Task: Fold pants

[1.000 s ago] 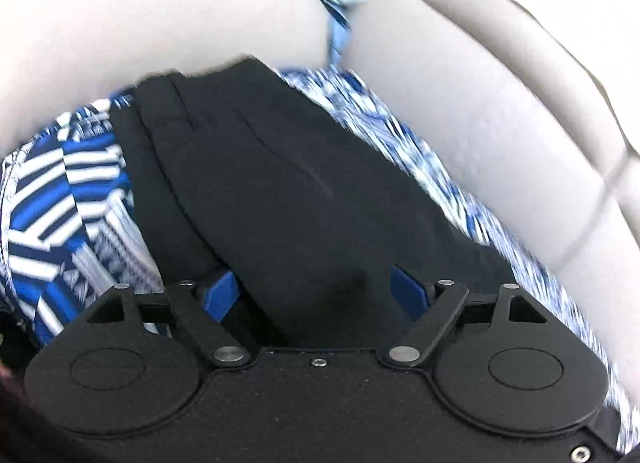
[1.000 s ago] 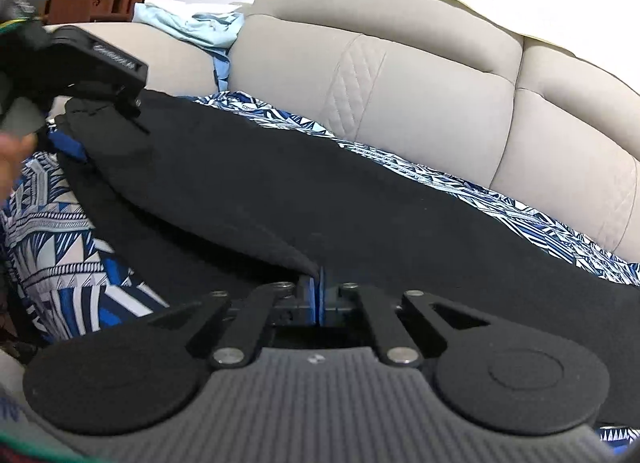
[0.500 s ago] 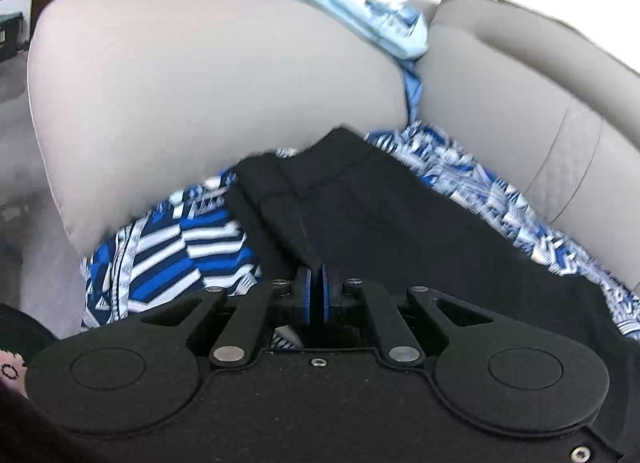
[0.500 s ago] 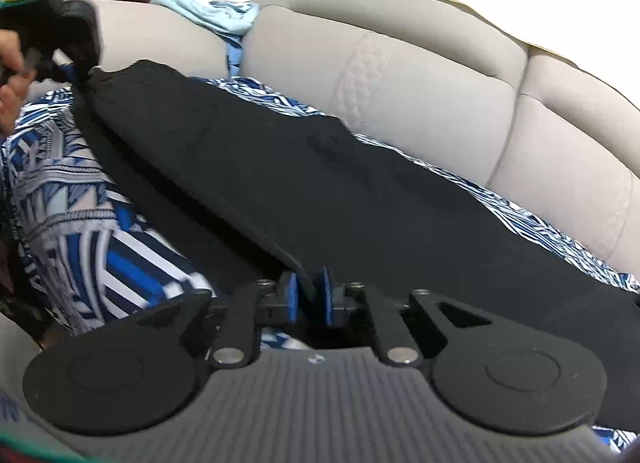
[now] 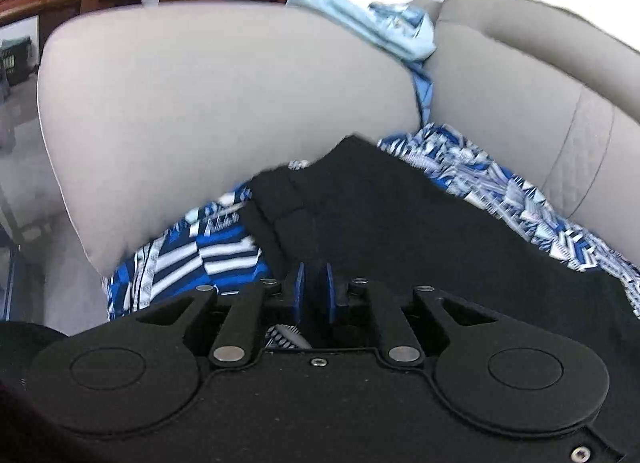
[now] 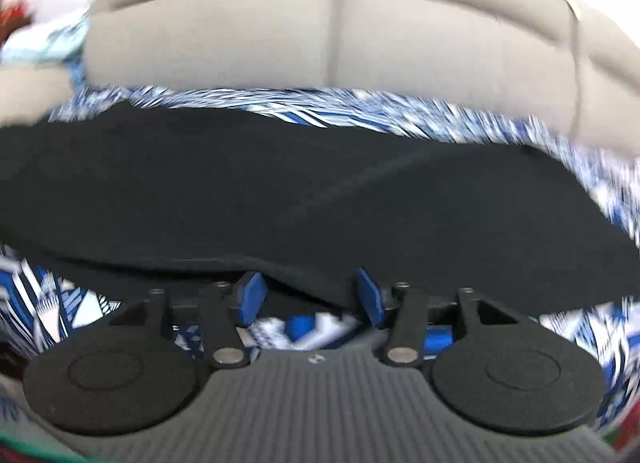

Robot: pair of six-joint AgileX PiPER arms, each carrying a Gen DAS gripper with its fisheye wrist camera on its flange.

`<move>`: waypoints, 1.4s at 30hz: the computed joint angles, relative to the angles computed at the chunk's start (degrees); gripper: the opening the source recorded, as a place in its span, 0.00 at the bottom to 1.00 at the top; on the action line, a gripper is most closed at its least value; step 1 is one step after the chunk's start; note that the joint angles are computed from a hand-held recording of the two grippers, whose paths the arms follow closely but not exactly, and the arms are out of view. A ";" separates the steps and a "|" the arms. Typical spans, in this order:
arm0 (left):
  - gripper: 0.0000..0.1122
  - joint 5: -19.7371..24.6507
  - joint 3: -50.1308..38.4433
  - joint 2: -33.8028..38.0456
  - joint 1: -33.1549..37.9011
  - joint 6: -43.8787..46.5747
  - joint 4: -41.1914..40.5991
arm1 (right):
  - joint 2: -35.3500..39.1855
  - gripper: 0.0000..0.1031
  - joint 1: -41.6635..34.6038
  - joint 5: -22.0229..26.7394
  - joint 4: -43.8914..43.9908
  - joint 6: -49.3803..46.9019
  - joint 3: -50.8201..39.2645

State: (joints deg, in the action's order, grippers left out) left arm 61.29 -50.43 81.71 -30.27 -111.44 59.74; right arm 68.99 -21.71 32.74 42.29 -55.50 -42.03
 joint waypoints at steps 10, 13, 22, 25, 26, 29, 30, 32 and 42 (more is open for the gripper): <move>0.17 0.44 -4.72 3.16 -2.68 3.62 0.17 | 8.68 0.71 -23.90 4.45 8.21 8.64 -8.64; 0.20 0.05 -6.09 4.51 -3.73 5.36 0.36 | 14.04 0.72 -25.28 -1.67 7.50 14.96 -12.59; 0.21 -0.62 -10.83 8.68 -5.10 9.81 -2.05 | 26.04 0.33 -23.86 -11.03 -1.72 27.02 -21.66; 0.22 -1.13 -11.49 9.05 -5.51 10.34 -2.01 | 26.67 0.05 -21.60 -10.54 -2.30 27.68 -22.76; 0.22 -1.39 -11.59 8.99 -5.50 10.60 -2.00 | 26.28 0.05 -19.86 -13.42 -6.67 32.48 -22.16; 0.22 -1.71 -11.61 8.88 -5.79 10.53 -1.46 | 23.20 0.03 -14.47 -20.05 -16.44 42.45 -20.13; 0.22 -1.85 -11.58 8.95 -5.82 10.43 -1.43 | 21.80 0.03 -12.45 -21.32 -15.80 41.19 -19.37; 0.22 -2.38 -11.58 9.18 -5.68 10.26 -1.96 | 18.49 0.03 -6.03 -20.58 -10.02 31.91 -18.39; 0.24 -5.58 -8.40 7.67 -7.45 8.82 -4.67 | 14.24 0.06 31.17 -5.89 8.10 -5.04 -9.55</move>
